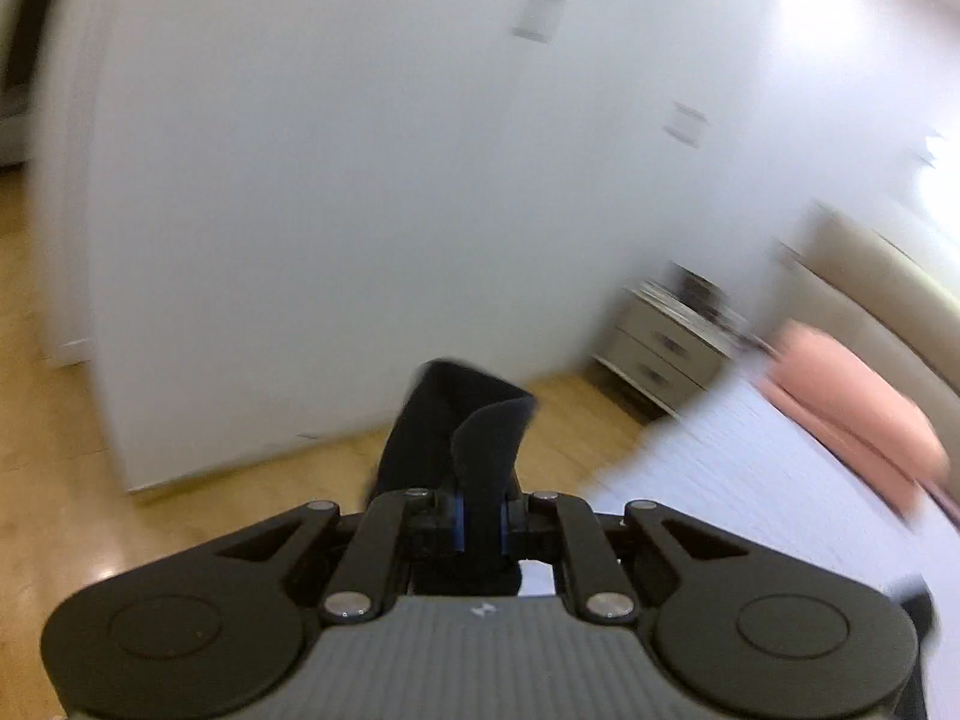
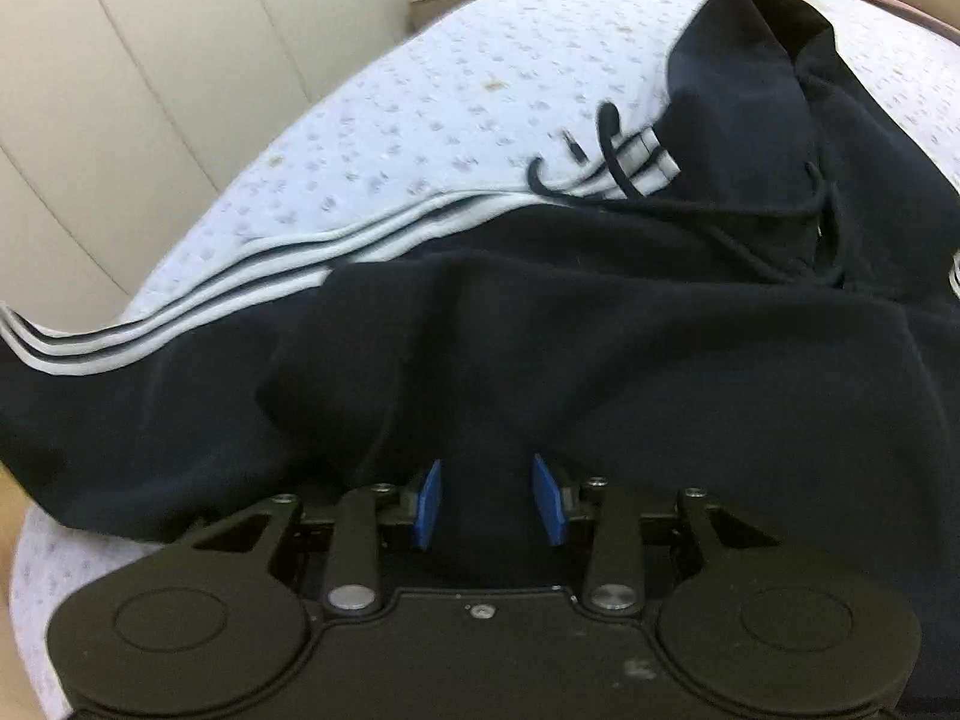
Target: Fold large clothes
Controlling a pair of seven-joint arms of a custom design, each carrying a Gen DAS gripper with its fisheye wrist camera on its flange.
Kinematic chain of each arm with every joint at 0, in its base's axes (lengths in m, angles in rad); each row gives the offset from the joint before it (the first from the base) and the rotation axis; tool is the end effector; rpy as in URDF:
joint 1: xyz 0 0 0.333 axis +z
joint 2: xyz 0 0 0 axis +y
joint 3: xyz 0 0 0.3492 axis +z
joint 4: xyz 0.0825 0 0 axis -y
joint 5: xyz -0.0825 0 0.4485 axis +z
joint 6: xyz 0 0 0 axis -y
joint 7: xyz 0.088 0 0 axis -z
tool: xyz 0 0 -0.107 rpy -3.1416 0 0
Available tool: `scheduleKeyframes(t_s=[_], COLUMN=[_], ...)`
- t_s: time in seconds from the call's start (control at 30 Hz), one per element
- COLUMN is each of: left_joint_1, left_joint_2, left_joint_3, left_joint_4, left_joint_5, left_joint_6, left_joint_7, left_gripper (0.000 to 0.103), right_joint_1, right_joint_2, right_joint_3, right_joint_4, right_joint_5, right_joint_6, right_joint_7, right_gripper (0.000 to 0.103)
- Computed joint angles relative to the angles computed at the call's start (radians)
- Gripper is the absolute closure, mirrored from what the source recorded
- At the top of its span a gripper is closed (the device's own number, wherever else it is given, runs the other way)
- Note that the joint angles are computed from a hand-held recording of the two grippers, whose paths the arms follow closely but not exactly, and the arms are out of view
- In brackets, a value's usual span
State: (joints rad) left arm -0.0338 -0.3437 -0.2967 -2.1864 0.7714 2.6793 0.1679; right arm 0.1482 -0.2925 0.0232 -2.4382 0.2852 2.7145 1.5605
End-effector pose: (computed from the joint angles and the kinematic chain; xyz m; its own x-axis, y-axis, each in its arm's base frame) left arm 0.5117 -0.2192 0.6225 0.3024 -0.9057 0.2970 -0.4438 -0.4096 -0.7971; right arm 0.5244 0.0810 0.4726 0.0210 -0.9743 -0.2244 -0.8534 0.0995 -0.5117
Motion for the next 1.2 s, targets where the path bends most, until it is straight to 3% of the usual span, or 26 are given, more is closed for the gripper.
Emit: scheduleKeyframes(t_s=[0.1,0.23,0.33,0.4,0.47,0.53,0.6,0.63,0.67,0.73,0.8,0.87,0.93,1.03,1.1,1.13,1.2], left_joint_1=[-0.085,-0.184,-0.278,-0.326,-0.4,-0.42,-0.388,-0.388,-0.404,-0.413,-0.403,-0.382,-0.328,-0.362,-0.427,-0.447,-0.452], left_joint_2=[0.067,0.219,0.373,0.494,0.604,0.71,0.83,0.872,0.886,0.895,0.857,0.803,0.723,0.619,0.582,0.564,0.537], left_joint_3=[-0.015,-0.066,-0.093,-0.135,-0.141,-0.203,-0.334,-0.375,-0.381,-0.379,-0.363,-0.327,-0.333,-0.21,-0.109,-0.077,-0.047], left_joint_4=[0.042,0.151,0.277,0.383,0.498,0.598,0.695,0.727,0.743,0.737,0.681,0.606,0.495,0.411,0.381,0.368,0.354], left_joint_5=[-0.061,-0.092,-0.115,-0.204,-0.191,-0.249,-0.335,-0.366,-0.389,-0.432,-0.485,-0.571,-0.62,-0.614,-0.547,-0.531,-0.532], left_joint_6=[0.092,0.221,0.303,0.355,0.356,0.354,0.307,0.264,0.205,0.137,0.124,0.173,0.212,0.201,0.194,0.192,0.187], left_joint_7=[0.09,0.131,0.155,0.272,0.319,0.436,0.603,0.655,0.67,0.694,0.673,0.666,0.628,0.555,0.458,0.428,0.406], left_gripper=[0.092,0.092,0.092,0.092,0.092,0.091,0.076,0.059,0.049,0.049,0.049,0.051,0.051,0.051,0.051,0.051,0.051], right_joint_1=[0.014,-0.077,-0.198,-0.273,-0.336,-0.398,-0.446,-0.464,-0.477,-0.482,-0.475,-0.461,-0.439,-0.409,-0.377,-0.355,-0.336], right_joint_2=[-0.077,-0.204,-0.296,-0.349,-0.399,-0.437,-0.463,-0.466,-0.474,-0.476,-0.475,-0.471,-0.452,-0.407,-0.367,-0.339,-0.274], right_joint_3=[-0.044,-0.047,-0.038,-0.047,-0.062,-0.069,-0.082,-0.085,-0.087,-0.108,-0.128,-0.142,-0.163,-0.168,-0.174,-0.182,-0.178], right_joint_4=[-0.04,-0.115,-0.159,-0.18,-0.2,-0.215,-0.23,-0.235,-0.24,-0.245,-0.248,-0.249,-0.241,-0.223,-0.207,-0.195,-0.172], right_joint_5=[0.065,0.012,-0.063,-0.104,-0.13,-0.163,-0.189,-0.199,-0.206,-0.2,-0.185,-0.164,-0.139,-0.113,-0.086,-0.068,-0.045], right_joint_6=[0.022,-0.016,-0.095,-0.143,-0.182,-0.21,-0.225,-0.23,-0.24,-0.254,-0.254,-0.237,-0.209,-0.144,-0.089,-0.063,-0.011], right_joint_7=[-0.071,-0.053,0.02,0.066,0.105,0.138,0.154,0.16,0.166,0.161,0.141,0.113,0.065,-0.004,-0.054,-0.083,-0.117], right_gripper=[0.059,0.059,0.059,0.059,0.059,0.059,0.059,0.059,0.059,0.058,0.05,0.037,0.036,0.036,0.029,0.021,0.02])
